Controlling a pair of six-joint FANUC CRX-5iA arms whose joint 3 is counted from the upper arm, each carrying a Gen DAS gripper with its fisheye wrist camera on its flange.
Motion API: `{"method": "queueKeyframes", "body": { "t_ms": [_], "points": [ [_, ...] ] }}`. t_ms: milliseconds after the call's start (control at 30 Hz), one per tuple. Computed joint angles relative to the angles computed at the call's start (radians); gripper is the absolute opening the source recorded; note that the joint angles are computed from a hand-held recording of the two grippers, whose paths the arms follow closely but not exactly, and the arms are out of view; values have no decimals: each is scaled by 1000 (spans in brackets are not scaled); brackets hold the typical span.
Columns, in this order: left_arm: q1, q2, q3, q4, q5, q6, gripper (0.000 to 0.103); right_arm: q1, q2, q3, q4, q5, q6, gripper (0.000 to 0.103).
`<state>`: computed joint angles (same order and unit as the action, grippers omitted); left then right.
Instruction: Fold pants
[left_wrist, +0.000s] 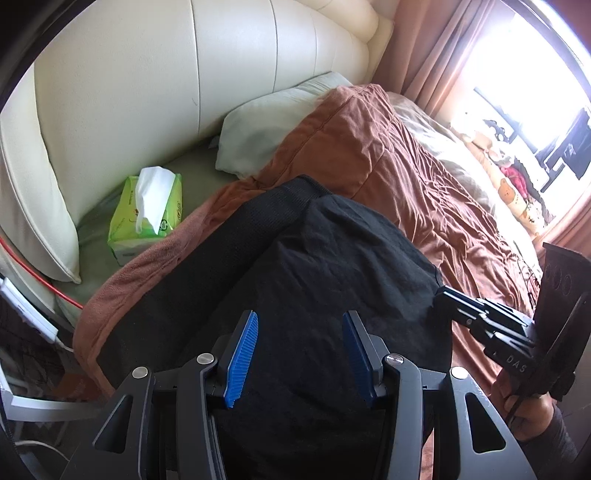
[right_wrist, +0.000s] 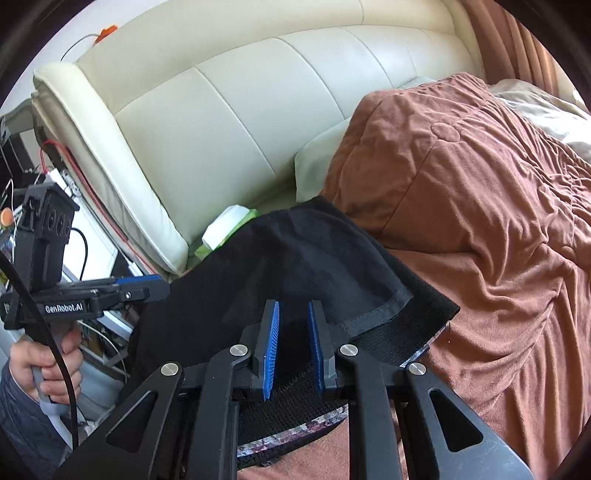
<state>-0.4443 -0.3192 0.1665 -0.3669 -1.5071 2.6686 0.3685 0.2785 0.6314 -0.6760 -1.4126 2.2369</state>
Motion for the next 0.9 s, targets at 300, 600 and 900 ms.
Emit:
{"method": "queueKeyframes", "body": {
  "t_ms": [300,600,900],
  "points": [
    [-51,13,5,-16,-26,59,50,-2,-19,-52,43,32,-8,13],
    [-162,75,100,-64,-84,136,53,-67,-55,-25,38,-61,-8,13],
    [-379,196,311,-253,-207,189,92,-185,-143,-20,-19,-120,40,82]
  ]
}}
